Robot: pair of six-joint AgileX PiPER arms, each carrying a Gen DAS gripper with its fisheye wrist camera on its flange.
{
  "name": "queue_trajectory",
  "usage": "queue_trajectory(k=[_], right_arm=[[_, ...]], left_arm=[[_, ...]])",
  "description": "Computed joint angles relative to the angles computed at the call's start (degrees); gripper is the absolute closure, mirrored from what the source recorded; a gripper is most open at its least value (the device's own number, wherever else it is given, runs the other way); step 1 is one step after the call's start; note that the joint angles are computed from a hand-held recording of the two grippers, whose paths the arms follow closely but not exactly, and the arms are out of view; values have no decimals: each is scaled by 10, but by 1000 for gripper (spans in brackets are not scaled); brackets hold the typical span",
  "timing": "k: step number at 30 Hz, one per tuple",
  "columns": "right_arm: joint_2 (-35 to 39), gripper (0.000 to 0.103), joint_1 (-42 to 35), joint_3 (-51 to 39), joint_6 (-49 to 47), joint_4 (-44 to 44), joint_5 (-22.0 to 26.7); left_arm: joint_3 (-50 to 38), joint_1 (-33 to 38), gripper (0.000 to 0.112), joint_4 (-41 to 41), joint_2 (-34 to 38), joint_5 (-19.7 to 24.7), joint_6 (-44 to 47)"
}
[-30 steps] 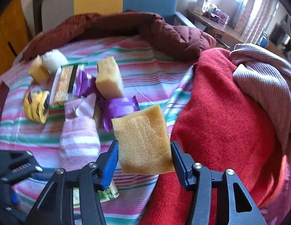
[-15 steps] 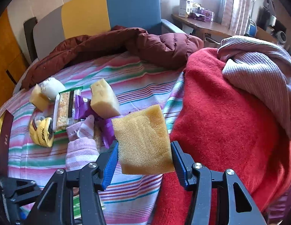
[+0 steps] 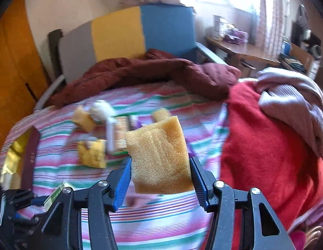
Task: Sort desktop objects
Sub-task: 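Carry both items into the gold tray and release them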
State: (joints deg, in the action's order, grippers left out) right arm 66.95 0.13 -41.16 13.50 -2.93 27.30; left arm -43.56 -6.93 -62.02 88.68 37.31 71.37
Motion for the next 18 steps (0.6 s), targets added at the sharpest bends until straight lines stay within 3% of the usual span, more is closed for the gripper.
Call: queue_trajectory(k=[3,9,13,18], right_arm=[[9,48,79,-15,54,-19,0],[108,48,245,-89,129,-43,-24],[200,48,327,-167,105,2,-39],[321,48,397,-294,37,101,-35]], left_arm=[[10,69,80,8,-21,23,9],[20,231,80,14,-56,71,39],[4,345,80,12,-49,105,66],[-44,452,80,21,-4,108,72]])
